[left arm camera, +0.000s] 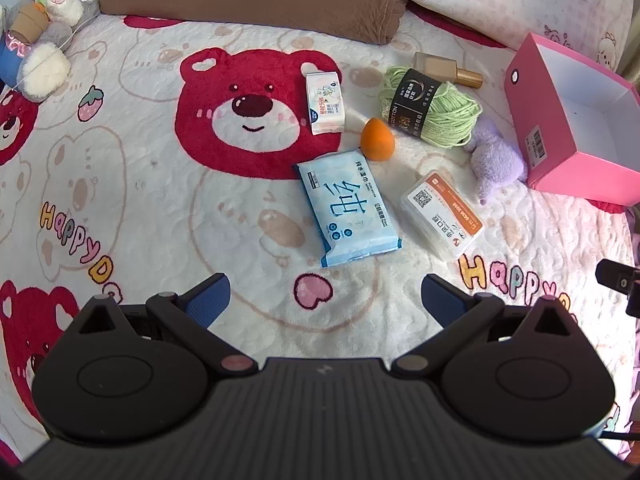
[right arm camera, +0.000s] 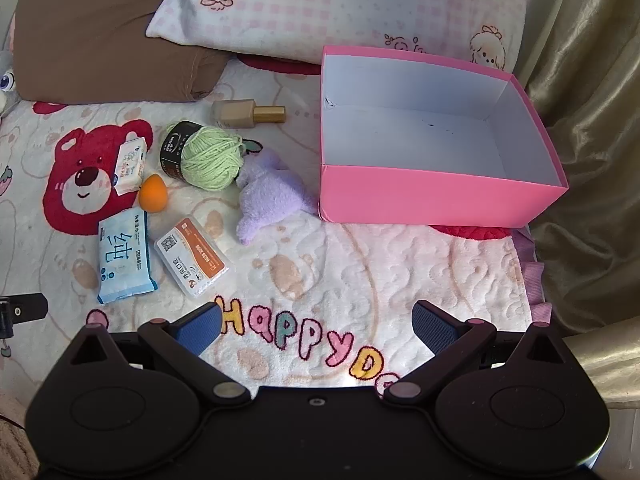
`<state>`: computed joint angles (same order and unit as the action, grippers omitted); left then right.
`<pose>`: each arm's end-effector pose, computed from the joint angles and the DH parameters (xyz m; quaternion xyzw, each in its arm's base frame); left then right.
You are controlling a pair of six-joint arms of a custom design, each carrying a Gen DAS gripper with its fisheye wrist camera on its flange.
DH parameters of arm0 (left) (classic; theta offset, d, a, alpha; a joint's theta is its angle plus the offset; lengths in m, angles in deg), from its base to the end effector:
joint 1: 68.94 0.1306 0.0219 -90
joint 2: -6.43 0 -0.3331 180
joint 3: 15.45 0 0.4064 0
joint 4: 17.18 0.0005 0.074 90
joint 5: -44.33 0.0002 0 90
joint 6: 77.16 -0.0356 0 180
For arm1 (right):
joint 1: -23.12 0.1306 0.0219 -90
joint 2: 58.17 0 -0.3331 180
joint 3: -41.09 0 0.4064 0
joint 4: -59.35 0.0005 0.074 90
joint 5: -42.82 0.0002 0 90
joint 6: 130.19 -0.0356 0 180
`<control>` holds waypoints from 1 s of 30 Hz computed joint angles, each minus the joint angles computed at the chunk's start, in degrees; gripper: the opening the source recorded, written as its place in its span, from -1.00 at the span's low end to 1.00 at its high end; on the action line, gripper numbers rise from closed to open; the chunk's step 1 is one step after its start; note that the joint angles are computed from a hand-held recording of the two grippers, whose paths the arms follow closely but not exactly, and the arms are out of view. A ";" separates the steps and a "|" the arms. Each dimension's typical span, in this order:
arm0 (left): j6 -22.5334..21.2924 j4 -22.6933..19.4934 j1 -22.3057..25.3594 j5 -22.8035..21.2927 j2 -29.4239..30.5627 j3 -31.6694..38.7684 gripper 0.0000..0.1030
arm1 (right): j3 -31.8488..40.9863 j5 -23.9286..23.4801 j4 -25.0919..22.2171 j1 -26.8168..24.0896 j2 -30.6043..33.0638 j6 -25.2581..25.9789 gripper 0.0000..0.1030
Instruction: Organize objects
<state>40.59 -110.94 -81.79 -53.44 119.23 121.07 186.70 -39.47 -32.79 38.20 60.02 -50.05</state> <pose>0.5471 -0.1204 0.4984 -0.1390 0.9728 0.0026 0.1853 0.5677 0.1475 0.5124 -0.0296 0.9732 -0.0169 0.2273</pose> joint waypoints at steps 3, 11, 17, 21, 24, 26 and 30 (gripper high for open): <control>0.49 -0.31 0.14 -0.24 -0.08 -0.19 1.00 | 0.39 0.17 -0.49 0.00 0.36 0.11 0.98; 0.68 -0.15 0.53 -0.36 -0.12 -0.34 1.00 | 1.02 0.26 -0.93 -0.05 0.78 0.28 0.98; 0.08 0.56 0.64 -0.01 -0.44 -0.71 1.00 | 1.01 0.27 -0.72 0.04 0.87 0.37 0.98; -0.11 0.23 0.65 -0.40 -0.22 -0.74 1.00 | 0.92 -0.05 -1.34 0.21 1.15 0.27 0.98; -0.20 1.06 0.88 1.60 -0.78 -1.67 1.00 | 0.79 -0.22 -1.33 0.37 1.13 0.54 0.98; 0.27 1.77 1.05 3.15 -1.01 -2.04 1.00 | 0.61 -0.30 -1.20 0.40 1.02 0.65 0.98; 0.07 1.94 0.52 3.29 -0.85 -1.68 1.00 | 0.80 -0.20 -1.38 0.45 1.15 0.71 0.98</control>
<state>40.66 -109.00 -81.27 -50.15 118.39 119.39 187.51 -39.68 -34.16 38.65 61.17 -49.34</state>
